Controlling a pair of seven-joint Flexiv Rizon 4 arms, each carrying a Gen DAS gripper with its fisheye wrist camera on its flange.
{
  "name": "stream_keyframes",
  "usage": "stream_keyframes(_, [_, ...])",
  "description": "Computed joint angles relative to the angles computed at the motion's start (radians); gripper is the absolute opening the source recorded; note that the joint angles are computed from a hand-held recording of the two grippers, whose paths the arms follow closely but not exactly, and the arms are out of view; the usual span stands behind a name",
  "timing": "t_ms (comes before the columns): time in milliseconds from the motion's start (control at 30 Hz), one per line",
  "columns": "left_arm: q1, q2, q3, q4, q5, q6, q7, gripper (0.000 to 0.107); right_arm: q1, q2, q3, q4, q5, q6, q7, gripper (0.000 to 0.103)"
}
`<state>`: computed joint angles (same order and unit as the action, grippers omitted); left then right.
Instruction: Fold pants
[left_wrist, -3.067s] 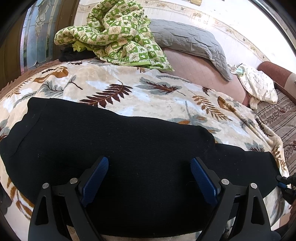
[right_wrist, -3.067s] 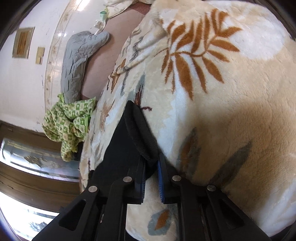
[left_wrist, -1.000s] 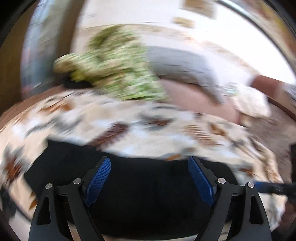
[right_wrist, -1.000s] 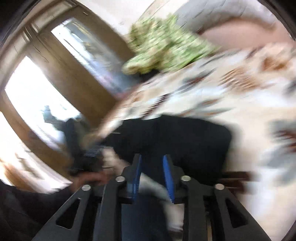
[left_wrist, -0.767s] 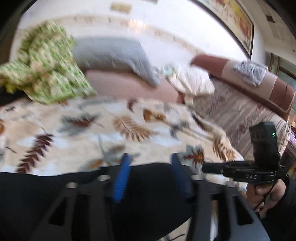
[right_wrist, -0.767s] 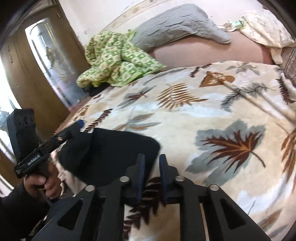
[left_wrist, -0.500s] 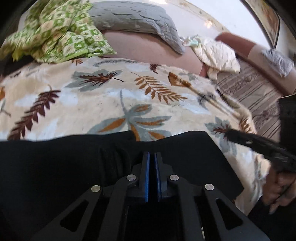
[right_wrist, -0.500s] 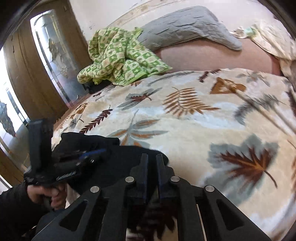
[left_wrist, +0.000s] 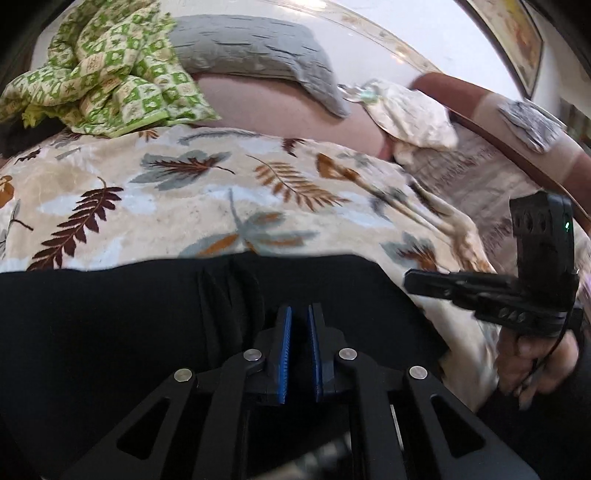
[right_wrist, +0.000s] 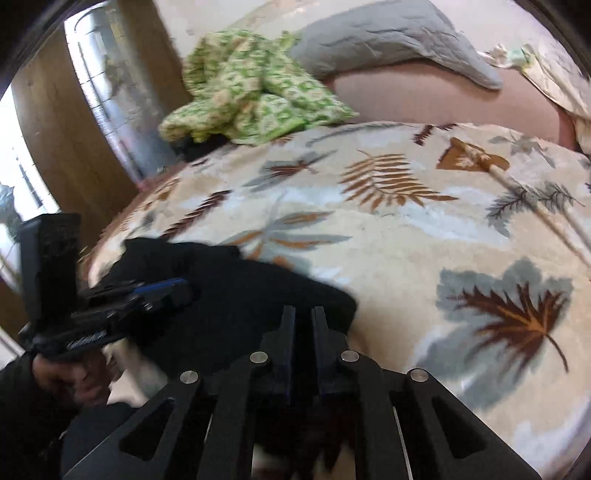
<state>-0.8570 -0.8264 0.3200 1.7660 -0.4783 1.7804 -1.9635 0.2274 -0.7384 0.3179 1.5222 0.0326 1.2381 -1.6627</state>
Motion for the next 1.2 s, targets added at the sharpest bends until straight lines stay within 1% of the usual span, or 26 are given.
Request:
stream_keyframes(33, [0.019, 0.010, -0.028, 0.013, 0.014, -0.006, 0.010, 0.009, -0.008, 0.022, 0.010, 0.024, -0.008, -0.039, -0.019, 0.010])
stream_keyframes(67, [0.041, 0.013, -0.058, 0.025, 0.031, -0.003, 0.017, 0.009, 0.001, 0.031, -0.001, 0.036, -0.018, -0.068, -0.020, 0.011])
stream_keyframes(100, [0.041, 0.006, -0.060, 0.035, 0.034, 0.014, 0.012, 0.009, 0.013, 0.035, -0.015, 0.048, -0.031, -0.094, -0.021, 0.011])
stream_keyframes(133, [0.063, 0.002, -0.088, 0.047, 0.038, 0.061, 0.000, 0.009, 0.030, 0.031, -0.038, 0.060, -0.045, -0.089, -0.015, 0.010])
stream_keyframes(167, [0.098, 0.000, -0.132, 0.057, 0.037, 0.101, -0.011, 0.009, 0.027, 0.025, -0.035, 0.053, -0.035, -0.088, -0.009, 0.009])
stream_keyframes(200, [0.109, -0.003, -0.148, 0.059, 0.022, 0.116, -0.011, 0.008, 0.019, 0.022, -0.028, 0.043, -0.024, -0.100, -0.006, 0.008])
stream_keyframes(233, [0.101, -0.005, -0.143, 0.055, 0.003, 0.113, 0.002, 0.008, 0.009, 0.018, -0.017, 0.031, -0.008, -0.113, -0.005, 0.007])
stream_keyframes(300, [0.047, -0.012, -0.091, 0.045, -0.051, 0.083, 0.032, 0.008, -0.005, 0.019, -0.003, 0.025, 0.019, -0.120, -0.010, 0.007])
stream_keyframes(333, [0.038, -0.013, -0.084, 0.043, -0.064, 0.077, 0.037, 0.008, 0.002, 0.026, -0.010, 0.029, 0.020, -0.119, -0.002, 0.007])
stream_keyframes(367, [0.033, -0.011, -0.083, 0.045, -0.075, 0.072, 0.039, 0.008, 0.018, 0.037, -0.027, 0.043, 0.011, -0.099, 0.006, 0.012])
stream_keyframes(400, [0.024, -0.010, -0.078, 0.047, -0.085, 0.071, 0.038, 0.008, 0.022, 0.046, -0.028, 0.051, 0.007, -0.081, 0.002, 0.014])
stream_keyframes(433, [0.013, -0.011, -0.070, 0.048, -0.095, 0.068, 0.039, 0.008, 0.013, 0.058, -0.009, 0.066, 0.015, -0.054, -0.021, 0.014])
stream_keyframes(467, [-0.001, -0.014, -0.058, 0.047, -0.105, 0.065, 0.040, 0.008, 0.003, 0.064, 0.010, 0.068, 0.030, -0.062, -0.047, 0.013])
stream_keyframes(500, [-0.007, -0.017, -0.054, 0.046, -0.111, 0.066, 0.039, 0.008, 0.015, 0.063, -0.003, 0.065, 0.007, -0.104, -0.033, 0.013])
stream_keyframes(533, [-0.005, -0.018, -0.057, 0.045, -0.112, 0.067, 0.040, 0.008, 0.036, 0.059, -0.028, 0.067, -0.014, -0.134, -0.018, 0.013])
stream_keyframes(567, [-0.005, -0.018, -0.057, 0.045, -0.114, 0.068, 0.041, 0.008, 0.048, 0.054, -0.043, 0.076, -0.024, -0.122, -0.013, 0.012])
stream_keyframes(633, [0.000, -0.019, -0.064, 0.046, -0.115, 0.078, 0.043, 0.008, 0.042, 0.050, -0.037, 0.058, -0.012, -0.144, 0.003, 0.011])
stream_keyframes(767, [0.031, -0.015, -0.106, 0.058, -0.114, 0.113, 0.055, 0.008, 0.038, 0.047, -0.033, 0.052, -0.001, -0.151, 0.001, 0.012])
stream_keyframes(867, [0.085, 0.003, -0.172, 0.082, -0.090, 0.148, 0.071, 0.008, 0.043, 0.055, -0.038, 0.065, -0.009, -0.141, -0.006, 0.012])
stream_keyframes(900, [0.088, 0.010, -0.178, 0.094, -0.095, 0.159, 0.075, 0.008, 0.050, 0.059, -0.045, 0.073, -0.017, -0.135, -0.004, 0.012])
stream_keyframes(1033, [0.009, 0.010, -0.122, 0.118, -0.189, 0.175, 0.117, 0.006, 0.061, 0.061, -0.055, 0.082, -0.039, -0.125, 0.002, 0.012])
stream_keyframes(1133, [0.004, 0.011, -0.142, 0.134, -0.229, 0.213, 0.140, 0.006, 0.064, 0.067, -0.058, 0.087, -0.044, -0.117, 0.010, 0.010])
stream_keyframes(1167, [0.009, 0.011, -0.154, 0.137, -0.237, 0.225, 0.147, 0.006, 0.076, 0.075, -0.070, 0.099, -0.057, -0.099, 0.019, 0.012])
stream_keyframes(1200, [0.016, 0.011, -0.168, 0.140, -0.244, 0.239, 0.154, 0.006, 0.072, 0.086, -0.061, 0.116, -0.066, -0.064, 0.011, 0.012])
